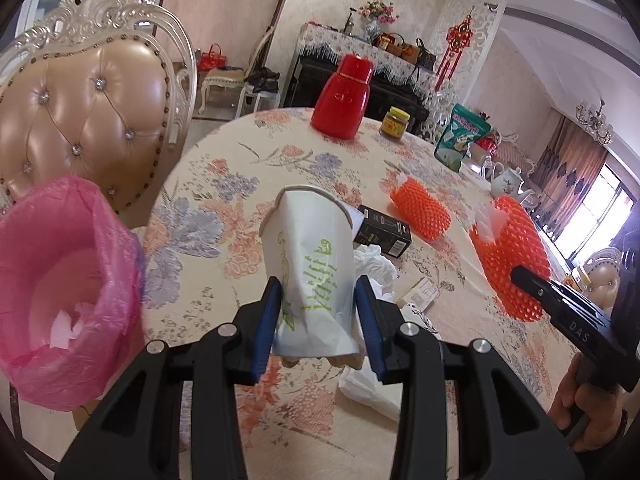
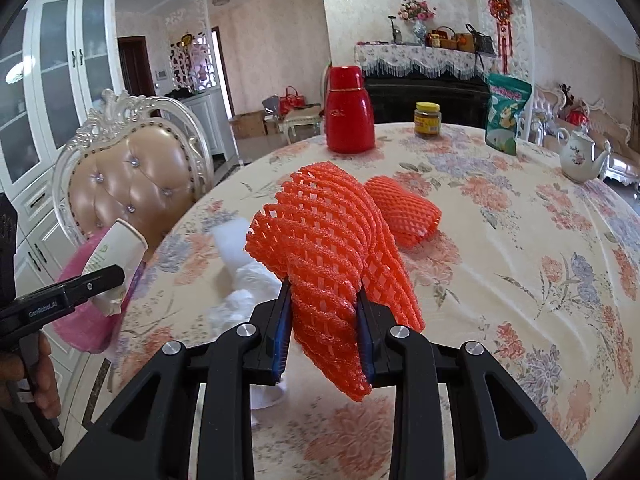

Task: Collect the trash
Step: 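Carry the paper cup and orange net with both tools over the wastebasket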

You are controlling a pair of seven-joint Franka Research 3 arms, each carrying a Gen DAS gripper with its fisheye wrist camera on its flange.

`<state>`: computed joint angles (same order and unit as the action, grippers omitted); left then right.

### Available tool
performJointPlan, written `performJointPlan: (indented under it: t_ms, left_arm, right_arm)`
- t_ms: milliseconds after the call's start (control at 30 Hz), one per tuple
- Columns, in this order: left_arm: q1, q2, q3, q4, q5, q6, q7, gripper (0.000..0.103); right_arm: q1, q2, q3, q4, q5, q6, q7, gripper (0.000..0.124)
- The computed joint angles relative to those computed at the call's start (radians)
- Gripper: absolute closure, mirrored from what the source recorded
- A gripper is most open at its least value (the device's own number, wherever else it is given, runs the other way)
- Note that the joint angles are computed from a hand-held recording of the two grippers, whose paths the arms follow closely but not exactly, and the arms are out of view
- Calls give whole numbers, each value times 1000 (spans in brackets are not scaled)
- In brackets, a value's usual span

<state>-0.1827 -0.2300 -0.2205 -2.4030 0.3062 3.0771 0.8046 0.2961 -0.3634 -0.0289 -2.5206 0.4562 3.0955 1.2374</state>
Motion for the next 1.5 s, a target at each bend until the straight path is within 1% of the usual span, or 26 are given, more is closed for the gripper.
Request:
performJointPlan:
  t_ms: [167,300,433,500,567,633,733,767,933,1167,1500]
  left_arm:
    - [34,-57,-12,-39,26,1,-30,65]
    - [74,-104,-29,-66,55,-6,-59,65]
    - [143,-164,-63,-99,105,-22,-107,65]
    - [168,-195,-68,-117,126,-30,-124,65]
    - [179,-220,-60,-135,135,-35,-132,65]
    - [220,-250,-78,-149,161,-48,-153,65]
    - [263,-288,-88,-166,192,-64,-177,65]
    - [296,-308,-105,-172,214,-76,-193,65]
    - [363,-368,-113,-199,279,-112,-226,65]
    - [394,-394,-58,-229,318,-115,-210,65]
    - [437,-414,-4,-265,314,-94,-148,65]
  right_arm:
    - [11,-26,19,-11,-6,1,10,96]
    - [22,-31,37,-6,-19,5,20,96]
    - [43,-25,47,7,-25,10,31,96]
    - [46,-18,61,17,-31,8,43,96]
    - [54,-9,68,27,-37,6,49,96]
    - [58,0,81,39,-45,3,59,96]
    - [53,19,106,60,-65,-1,80,96]
    - [52,25,111,66,-71,-2,87,96]
    - [62,71,140,112,-101,-12,117,96]
    - [87,140,179,188,-146,-21,150,96]
    - [128,282,231,347,-263,-53,233,96]
